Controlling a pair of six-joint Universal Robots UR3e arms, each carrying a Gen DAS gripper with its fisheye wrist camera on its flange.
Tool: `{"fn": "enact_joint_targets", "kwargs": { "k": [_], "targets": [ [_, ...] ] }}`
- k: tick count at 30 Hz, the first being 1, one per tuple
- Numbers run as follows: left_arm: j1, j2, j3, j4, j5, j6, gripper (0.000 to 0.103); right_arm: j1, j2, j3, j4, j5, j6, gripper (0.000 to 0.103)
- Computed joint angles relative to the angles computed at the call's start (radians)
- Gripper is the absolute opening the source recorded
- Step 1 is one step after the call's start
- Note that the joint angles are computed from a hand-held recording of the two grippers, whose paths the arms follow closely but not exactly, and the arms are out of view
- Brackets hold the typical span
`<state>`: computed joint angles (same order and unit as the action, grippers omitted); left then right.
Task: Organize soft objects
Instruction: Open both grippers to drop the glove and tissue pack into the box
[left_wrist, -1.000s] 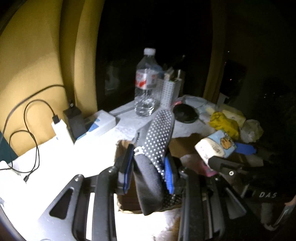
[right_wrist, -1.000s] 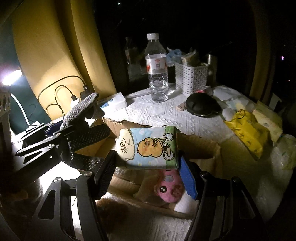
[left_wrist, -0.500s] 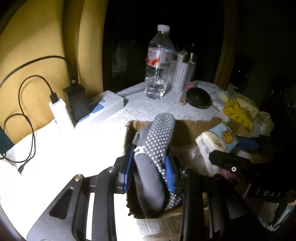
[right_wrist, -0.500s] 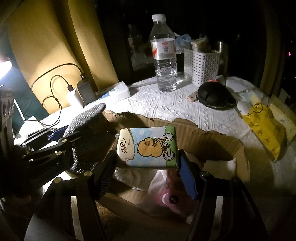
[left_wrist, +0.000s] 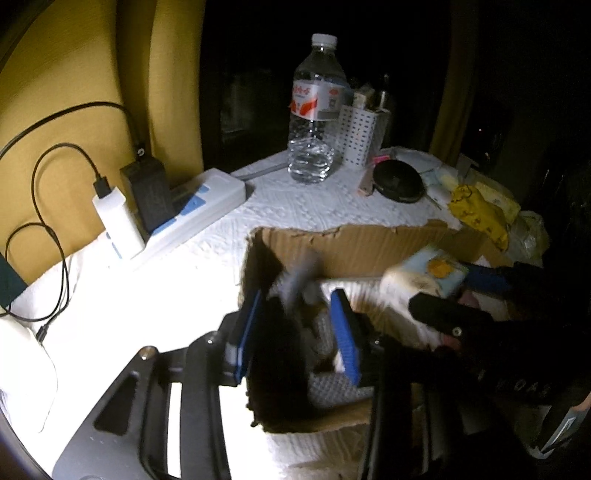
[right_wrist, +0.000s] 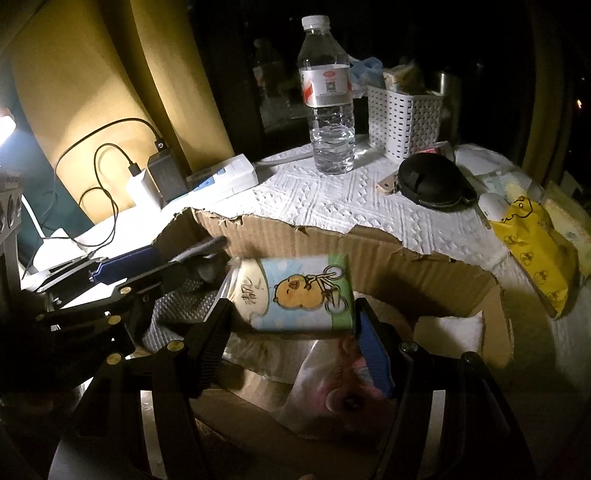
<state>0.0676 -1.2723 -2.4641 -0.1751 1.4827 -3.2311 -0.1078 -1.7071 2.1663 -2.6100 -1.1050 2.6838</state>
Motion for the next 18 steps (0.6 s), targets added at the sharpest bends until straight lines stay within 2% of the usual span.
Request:
{"fn": "enact_joint_targets", "kwargs": {
  "k": [1,3,18],
  "targets": [
    [0.002,0.004,0.002,-0.007,-0.004,0.001,0.042,-0.003,-0.004,0.001,0.001,0.001,-0.001,0.069],
    [0.009,0.017,0.004,-0.026,-0.022,0.003,0.051,-0.009,-0.017,0.005,0.005,0.002,-0.004,0.070],
    [-0.055,0.155,0.036,-0.112,0.029,-0.024,0.057,-0.122,-0.242,0.052,0.154,0.057,-0.069,0.071]
  ]
}}
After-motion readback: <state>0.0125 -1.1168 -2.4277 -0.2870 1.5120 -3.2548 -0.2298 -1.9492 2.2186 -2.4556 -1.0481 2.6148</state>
